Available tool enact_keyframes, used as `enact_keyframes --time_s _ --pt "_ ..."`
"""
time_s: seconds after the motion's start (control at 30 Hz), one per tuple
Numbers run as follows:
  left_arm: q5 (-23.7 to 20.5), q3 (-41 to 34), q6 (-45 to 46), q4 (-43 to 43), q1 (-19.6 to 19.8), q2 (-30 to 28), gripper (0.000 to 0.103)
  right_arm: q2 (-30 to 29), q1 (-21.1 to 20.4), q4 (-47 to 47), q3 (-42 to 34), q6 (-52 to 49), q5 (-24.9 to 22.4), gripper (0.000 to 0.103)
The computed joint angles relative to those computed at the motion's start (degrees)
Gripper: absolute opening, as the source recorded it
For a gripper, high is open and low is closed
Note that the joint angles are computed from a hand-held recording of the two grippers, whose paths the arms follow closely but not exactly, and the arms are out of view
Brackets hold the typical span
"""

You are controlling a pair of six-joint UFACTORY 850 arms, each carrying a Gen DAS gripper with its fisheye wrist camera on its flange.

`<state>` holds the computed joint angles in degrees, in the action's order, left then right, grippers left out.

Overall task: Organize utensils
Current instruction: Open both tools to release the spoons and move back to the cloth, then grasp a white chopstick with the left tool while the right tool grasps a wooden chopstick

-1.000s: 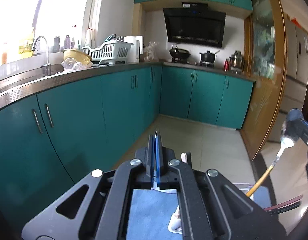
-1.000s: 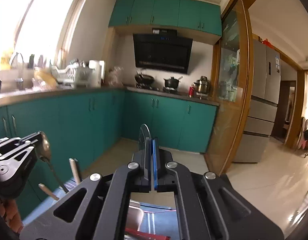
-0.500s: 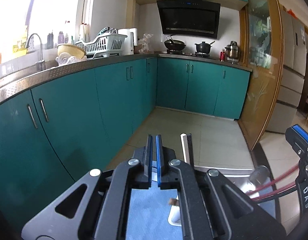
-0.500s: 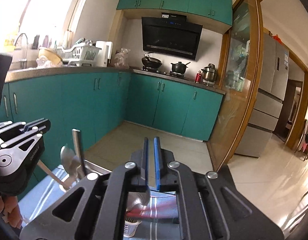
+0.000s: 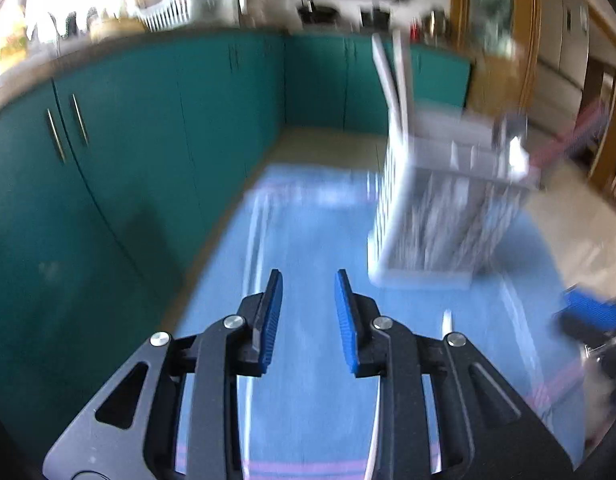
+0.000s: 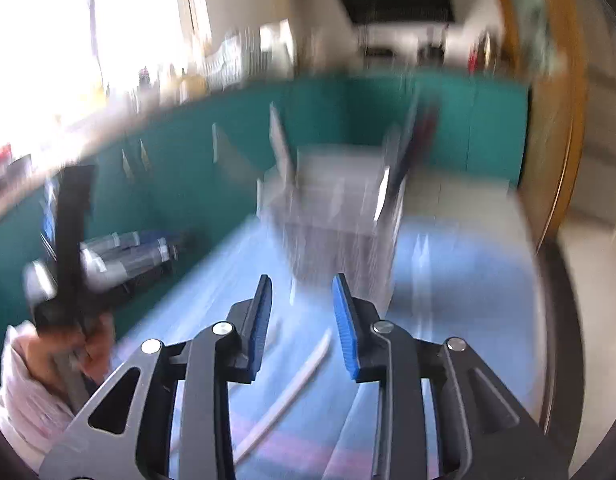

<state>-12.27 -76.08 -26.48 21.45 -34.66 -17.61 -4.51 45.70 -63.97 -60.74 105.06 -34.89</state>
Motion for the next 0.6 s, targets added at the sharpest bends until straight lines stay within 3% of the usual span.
enact_keyframes --time_s 0.07,0.13,0.27,0.4,0.5,0.6 --pt "-0.8 2.2 5.3 -6.0 0.1 0.1 0.026 -3.6 -1.2 7.8 -0.3 -3.5 5.5 0.031" --pt "-1.0 3.5 10.7 -11.3 0.1 0.3 0.028 -6.2 -1.7 12.3 -1.5 -6.6 7.6 0.031" --pt "-1.6 5.7 21.2 -21.3 0.2 0.9 0.032 -12.1 -1.1 19.8 -7.3 -14.8 2.0 0.032" --pt "-1.3 6.6 22.6 -22.3 -0.1 1.5 0.033 -13.7 0.4 17.4 -8.6 -13.2 -0.6 0.032" --pt "-0.9 6.9 20.2 -19.4 -0.9 1.5 0.034 -13.5 1.2 16.3 -8.4 -11.4 -2.8 0.017" --pt "-1.4 6.3 22.2 -20.8 -1.5 1.0 0.034 -11.6 1.3 15.7 -5.8 -7.7 -1.4 0.012"
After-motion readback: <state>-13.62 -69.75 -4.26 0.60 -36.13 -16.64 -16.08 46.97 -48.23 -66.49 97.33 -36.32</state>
